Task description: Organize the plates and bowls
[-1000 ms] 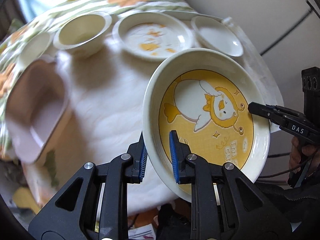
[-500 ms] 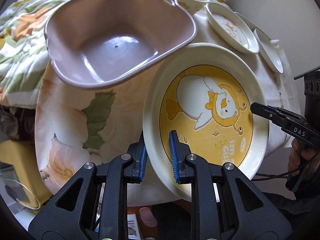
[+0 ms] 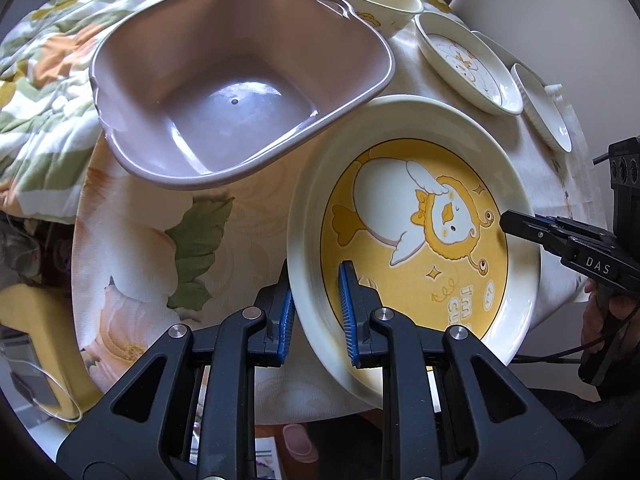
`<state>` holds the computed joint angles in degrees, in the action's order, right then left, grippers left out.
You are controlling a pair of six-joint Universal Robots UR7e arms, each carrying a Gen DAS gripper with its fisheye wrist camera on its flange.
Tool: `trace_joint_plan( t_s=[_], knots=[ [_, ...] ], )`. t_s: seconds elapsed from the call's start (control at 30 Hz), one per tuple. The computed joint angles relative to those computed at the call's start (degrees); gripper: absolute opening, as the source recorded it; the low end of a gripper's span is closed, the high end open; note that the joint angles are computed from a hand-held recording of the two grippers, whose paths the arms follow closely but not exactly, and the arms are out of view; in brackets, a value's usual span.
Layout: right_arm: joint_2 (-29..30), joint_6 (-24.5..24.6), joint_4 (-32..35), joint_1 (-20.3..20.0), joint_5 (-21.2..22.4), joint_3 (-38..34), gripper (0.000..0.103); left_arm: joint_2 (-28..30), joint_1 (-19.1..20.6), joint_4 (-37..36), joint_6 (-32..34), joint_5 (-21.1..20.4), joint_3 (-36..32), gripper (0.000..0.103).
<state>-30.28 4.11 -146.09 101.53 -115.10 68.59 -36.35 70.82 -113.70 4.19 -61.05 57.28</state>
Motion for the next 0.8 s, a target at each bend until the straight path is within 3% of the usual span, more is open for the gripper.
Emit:
trace_joint_plan(
  t_s=[0.13,0.17,0.2,0.23,0.27,0.33,0.37,0.7,0.8],
  knots=[
    [0.5,0.49,0.73,0.11,-0.64,-0.8,0.012,0.02,-0.42,-0.53,0.1,1.7,0.59,0.028],
    [0.65,0.81,1.17,0.18,-0.92,-1.12,0.012,-0.07,-0.72,-0.88,0.19,3.25,1.09,0.051],
    [0.88,1.0,1.63,0.31,-1.35,-1.54,0.013,-0.31,-1.09,-1.89,0.41,5.12,2.08,0.084],
    [0.97,0.86,1.64,0.47,-1.85,-1.67,0.021,-0.84,-1.36,-4.35,1.29,6.0,3.57,0.092],
    [1.23,0.53,1.16,0.77,-2.62,-1.89,0.027,-1.52,-1.5,-6.73,2.26,5.79,4.98,0.094],
    [1.3,-0.02,-0.11,1.19,-3.34,-1.69,0.074,-2.08,-1.63,-6.92,2.18,5.43,5.61,0.094],
    [1.11,0.04,-0.29,1.34,-3.46,-1.48,0.081,-2.46,-1.78,-7.07,2.08,5.64,6.13,0.094],
    [-5.26,1.48,-7.32,3.51,-7.72,6.13,0.082,-7.29,-7.32,-15.75,5.39,7.01,13.69,0.094],
    [-8.68,2.88,-9.42,4.07,-10.35,8.99,0.082,-6.58,-9.75,-18.14,6.4,5.38,13.06,0.095]
  ],
)
